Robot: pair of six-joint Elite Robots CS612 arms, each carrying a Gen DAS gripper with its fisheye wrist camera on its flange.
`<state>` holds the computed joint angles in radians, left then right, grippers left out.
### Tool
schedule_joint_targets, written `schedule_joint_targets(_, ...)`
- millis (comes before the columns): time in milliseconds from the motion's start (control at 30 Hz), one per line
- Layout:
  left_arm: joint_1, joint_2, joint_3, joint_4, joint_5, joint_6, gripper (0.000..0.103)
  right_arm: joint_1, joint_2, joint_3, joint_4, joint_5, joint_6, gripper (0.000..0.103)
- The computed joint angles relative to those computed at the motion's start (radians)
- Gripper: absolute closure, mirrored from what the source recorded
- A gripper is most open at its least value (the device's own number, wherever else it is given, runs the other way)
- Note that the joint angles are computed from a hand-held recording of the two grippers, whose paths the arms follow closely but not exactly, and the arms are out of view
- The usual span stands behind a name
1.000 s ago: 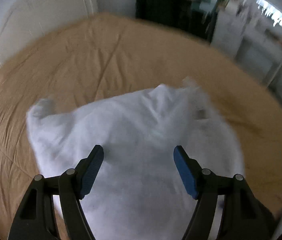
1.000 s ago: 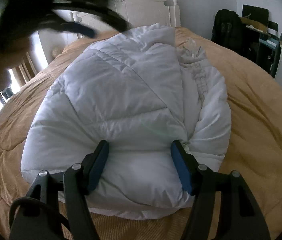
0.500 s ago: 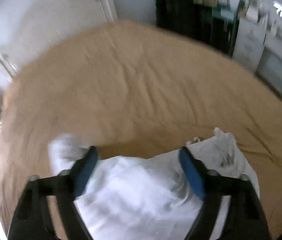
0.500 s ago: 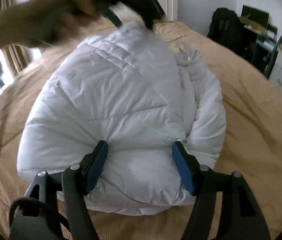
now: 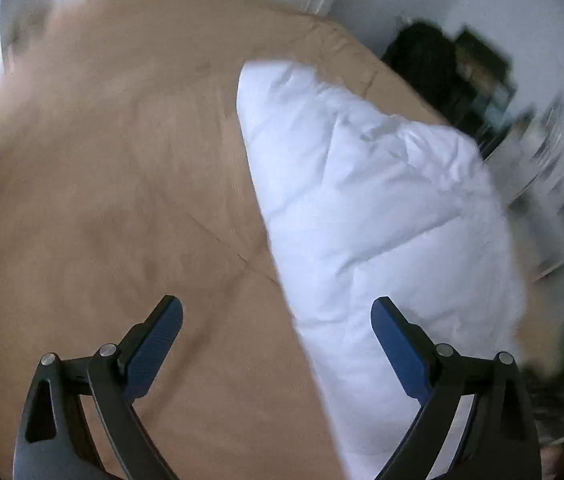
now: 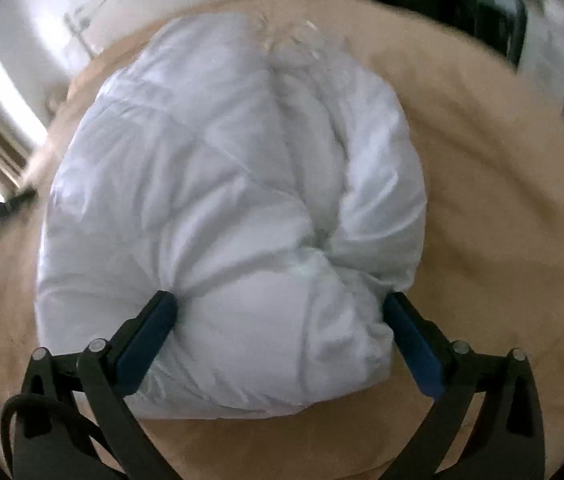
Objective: Fold large clothes
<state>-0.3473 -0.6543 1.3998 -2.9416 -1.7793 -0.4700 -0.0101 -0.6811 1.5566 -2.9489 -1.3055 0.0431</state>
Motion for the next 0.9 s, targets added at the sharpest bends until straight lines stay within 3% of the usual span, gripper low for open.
schedule_joint_targets(67,0.039,0.052,-0.024,-0.107,-0.187,-0.134,0.007,-0.030,0.012,-0.017,0.066,0.120,0.030,0.000)
schedule_joint_targets(133,0.055,0.089,-0.057,-0.145,-0.282,-0.215,0.006,-0.065,0.036,-0.035,0.150,0.290,0.085,0.000)
schedule_joint_targets(200,0.060,0.119,-0.101,-0.127,-0.319,-0.230,0.004,-0.097,0.073,-0.051,0.196,0.460,0.165,0.000)
schedule_joint_targets(267,0.061,0.146,-0.142,-0.113,-0.338,-0.225,0.003,-0.108,0.094,-0.064,0.210,0.537,0.173,0.000)
schedule_joint_targets(433,0.071,0.289,-0.351,-0.155,-0.508,-0.379,0.000,-0.101,0.107,-0.095,0.257,0.562,0.104,0.000)
schedule_joint_targets(533,0.066,0.353,-0.469,-0.091,-0.534,-0.404,0.000,-0.096,0.126,-0.133,0.280,0.577,0.101,0.000)
schedule_joint_targets(600,0.062,0.397,-0.538,-0.097,-0.549,-0.457,0.000,-0.099,0.138,-0.148,0.270,0.583,0.119,0.001)
schedule_joint_targets(633,0.057,0.401,-0.549,-0.091,-0.534,-0.457,0.001,-0.098,0.138,-0.143,0.255,0.585,0.122,0.008)
schedule_joint_targets(667,0.054,0.397,-0.548,-0.088,-0.522,-0.442,0.005,-0.098,0.134,-0.135,0.229,0.590,0.127,0.022)
schedule_joint_targets(700,0.052,0.394,-0.550,-0.097,-0.522,-0.427,0.009,-0.100,0.129,-0.126,0.217,0.601,0.127,0.028)
schedule_joint_targets(733,0.053,0.391,-0.549,-0.114,-0.532,-0.426,0.017,-0.099,0.120,-0.119,0.209,0.602,0.125,0.036)
schedule_joint_targets(767,0.055,0.391,-0.552,-0.133,-0.547,-0.437,0.024,-0.097,0.104,-0.109,0.202,0.593,0.111,0.039)
schedule_joint_targets(833,0.063,0.372,-0.532,-0.176,-0.572,-0.455,0.026,-0.089,0.077,-0.091,0.197,0.586,0.078,0.044)
schedule_joint_targets(900,0.071,0.319,-0.459,-0.208,-0.567,-0.426,0.026,-0.083,0.054,-0.071,0.188,0.626,0.052,0.044)
